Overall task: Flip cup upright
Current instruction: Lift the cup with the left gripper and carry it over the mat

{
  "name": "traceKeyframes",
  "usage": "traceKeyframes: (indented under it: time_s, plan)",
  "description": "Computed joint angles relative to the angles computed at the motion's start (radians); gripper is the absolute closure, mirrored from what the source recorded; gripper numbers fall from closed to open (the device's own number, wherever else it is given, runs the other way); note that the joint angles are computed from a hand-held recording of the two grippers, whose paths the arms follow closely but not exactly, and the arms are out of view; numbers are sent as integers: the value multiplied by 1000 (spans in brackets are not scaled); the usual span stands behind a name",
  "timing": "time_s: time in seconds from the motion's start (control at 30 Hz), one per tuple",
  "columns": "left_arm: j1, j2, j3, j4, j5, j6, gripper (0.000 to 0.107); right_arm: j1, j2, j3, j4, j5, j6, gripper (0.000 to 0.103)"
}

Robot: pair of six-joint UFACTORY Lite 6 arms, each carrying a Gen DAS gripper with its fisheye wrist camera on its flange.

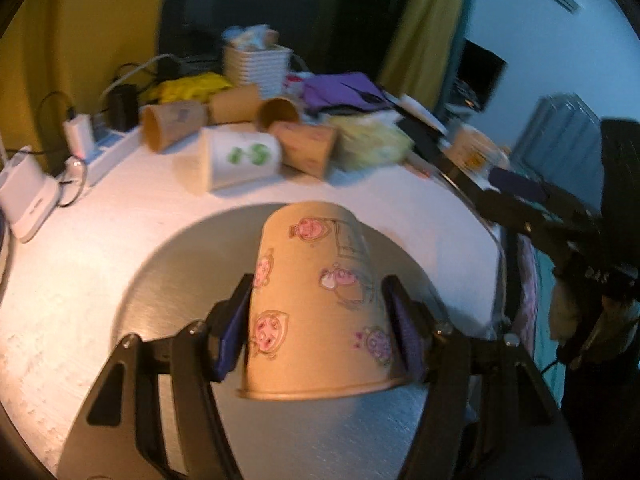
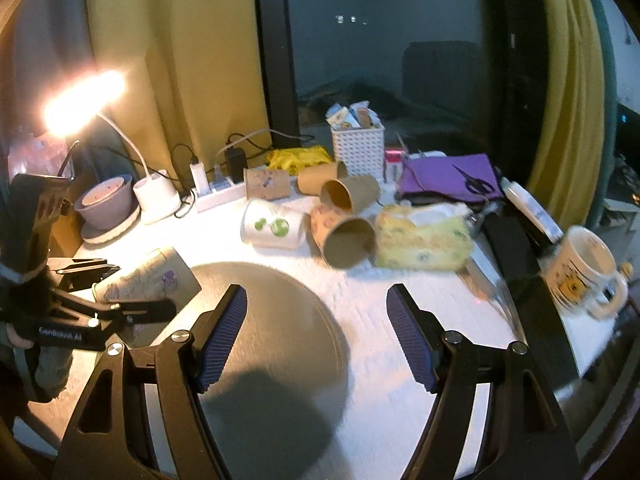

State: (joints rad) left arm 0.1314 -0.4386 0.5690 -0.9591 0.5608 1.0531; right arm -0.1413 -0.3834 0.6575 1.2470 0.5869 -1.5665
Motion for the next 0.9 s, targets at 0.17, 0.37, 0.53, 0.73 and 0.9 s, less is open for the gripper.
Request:
traceKeyframes:
  time_s: [0.17, 0.37, 0.53, 0.73, 0.9]
  plan:
    - [-104, -59, -73, 18, -35, 2, 43, -113, -121, -122, -65, 57, 23, 28]
    - [-168, -88, -134, -50, 21, 151, 43, -244, -235, -250, -125, 134, 13, 28]
    - [-239, -41, -130, 7, 5, 174, 43, -307, -252, -308, -130, 169, -31, 28]
    - [-251, -3, -114, -17, 17, 268, 43, -337, -207, -318, -111, 182, -83, 28]
    - [-269, 96, -65, -6, -17, 335, 43, -339, -155, -305, -90, 179, -123, 28]
